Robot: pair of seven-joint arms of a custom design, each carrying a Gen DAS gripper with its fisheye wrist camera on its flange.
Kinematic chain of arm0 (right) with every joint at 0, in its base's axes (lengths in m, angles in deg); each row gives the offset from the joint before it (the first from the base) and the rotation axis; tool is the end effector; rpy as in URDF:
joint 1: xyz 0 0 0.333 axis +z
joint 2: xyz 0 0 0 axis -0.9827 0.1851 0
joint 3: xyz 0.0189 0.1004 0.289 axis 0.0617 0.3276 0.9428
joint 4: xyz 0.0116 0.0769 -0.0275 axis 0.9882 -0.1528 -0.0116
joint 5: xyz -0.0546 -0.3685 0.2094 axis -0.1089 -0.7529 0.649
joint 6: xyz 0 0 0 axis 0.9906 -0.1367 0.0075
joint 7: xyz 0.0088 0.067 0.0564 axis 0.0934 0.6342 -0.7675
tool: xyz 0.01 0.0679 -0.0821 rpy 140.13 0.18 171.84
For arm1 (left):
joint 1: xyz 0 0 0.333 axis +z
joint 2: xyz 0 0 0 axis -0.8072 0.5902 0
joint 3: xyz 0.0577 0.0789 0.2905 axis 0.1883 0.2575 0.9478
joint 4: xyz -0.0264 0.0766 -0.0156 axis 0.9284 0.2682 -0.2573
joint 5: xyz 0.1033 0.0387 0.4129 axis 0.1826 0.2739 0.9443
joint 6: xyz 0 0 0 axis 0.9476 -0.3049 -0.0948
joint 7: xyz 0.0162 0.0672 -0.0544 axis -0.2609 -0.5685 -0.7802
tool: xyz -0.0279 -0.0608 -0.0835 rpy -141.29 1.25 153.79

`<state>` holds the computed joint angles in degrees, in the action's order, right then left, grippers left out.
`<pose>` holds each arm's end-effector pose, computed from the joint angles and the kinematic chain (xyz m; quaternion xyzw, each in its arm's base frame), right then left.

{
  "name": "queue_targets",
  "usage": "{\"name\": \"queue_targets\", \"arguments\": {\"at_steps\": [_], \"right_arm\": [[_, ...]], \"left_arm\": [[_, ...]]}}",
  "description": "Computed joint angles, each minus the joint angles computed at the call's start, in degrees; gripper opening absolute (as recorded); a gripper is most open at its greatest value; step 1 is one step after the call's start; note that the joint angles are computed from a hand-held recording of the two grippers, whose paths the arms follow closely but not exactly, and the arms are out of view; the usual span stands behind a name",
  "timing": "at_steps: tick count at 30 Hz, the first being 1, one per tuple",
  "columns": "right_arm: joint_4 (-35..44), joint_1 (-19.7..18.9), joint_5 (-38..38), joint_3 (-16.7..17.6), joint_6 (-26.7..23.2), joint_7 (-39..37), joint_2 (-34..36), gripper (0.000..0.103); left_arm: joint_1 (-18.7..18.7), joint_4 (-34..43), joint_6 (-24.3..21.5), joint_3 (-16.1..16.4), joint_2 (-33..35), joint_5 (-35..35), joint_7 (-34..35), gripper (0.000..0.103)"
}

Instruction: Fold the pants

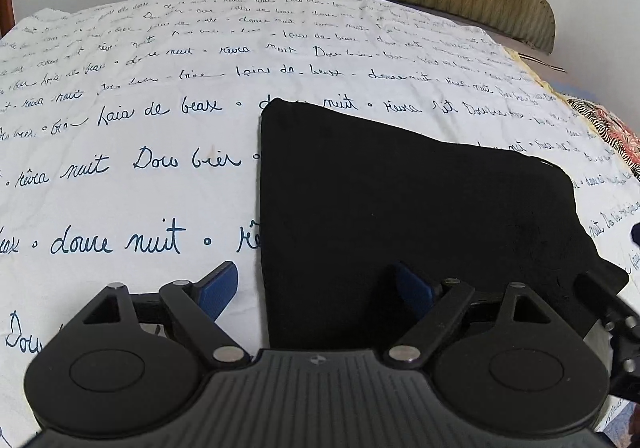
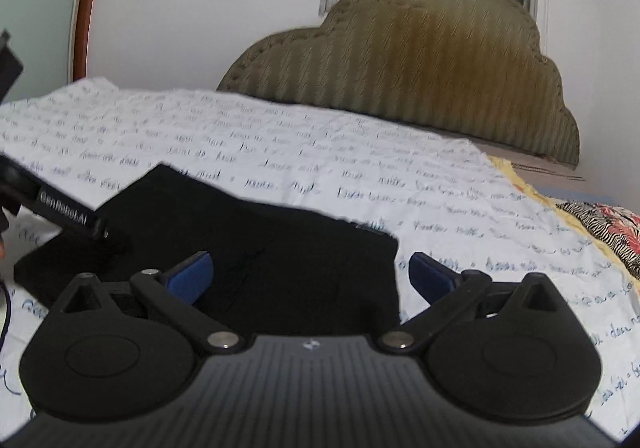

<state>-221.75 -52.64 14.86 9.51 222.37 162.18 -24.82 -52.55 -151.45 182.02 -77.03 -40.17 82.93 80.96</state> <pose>0.3987 0.2670 0.3691 -0.7561 0.3775 -0.3105 0.4352 0.4119 -0.1992 0.3586 -0.7786 0.5195 -0.2511 0.2467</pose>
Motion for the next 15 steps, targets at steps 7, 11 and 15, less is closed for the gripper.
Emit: {"name": "queue_targets", "arguments": {"at_steps": [7,11,15], "right_arm": [[-0.19,-0.43,0.51,-0.9,-2.74,2.95,0.31,0.103],[-0.39,-0.94,0.57,-0.73,-2.84,3.03,0.47,0.103],[-0.41,-1.05,-0.01,-0.8,-2.91,3.27,0.85,0.103]], "left_arm": [[0.66,0.22,-0.61,-0.78,0.26,0.92,-1.12,0.094],[0.21,0.75,-1.69,-0.66,0.8,2.28,-2.25,0.096],[-0.61,1.26,-2.75,-0.05,1.34,3.22,-2.91,0.098]]}}
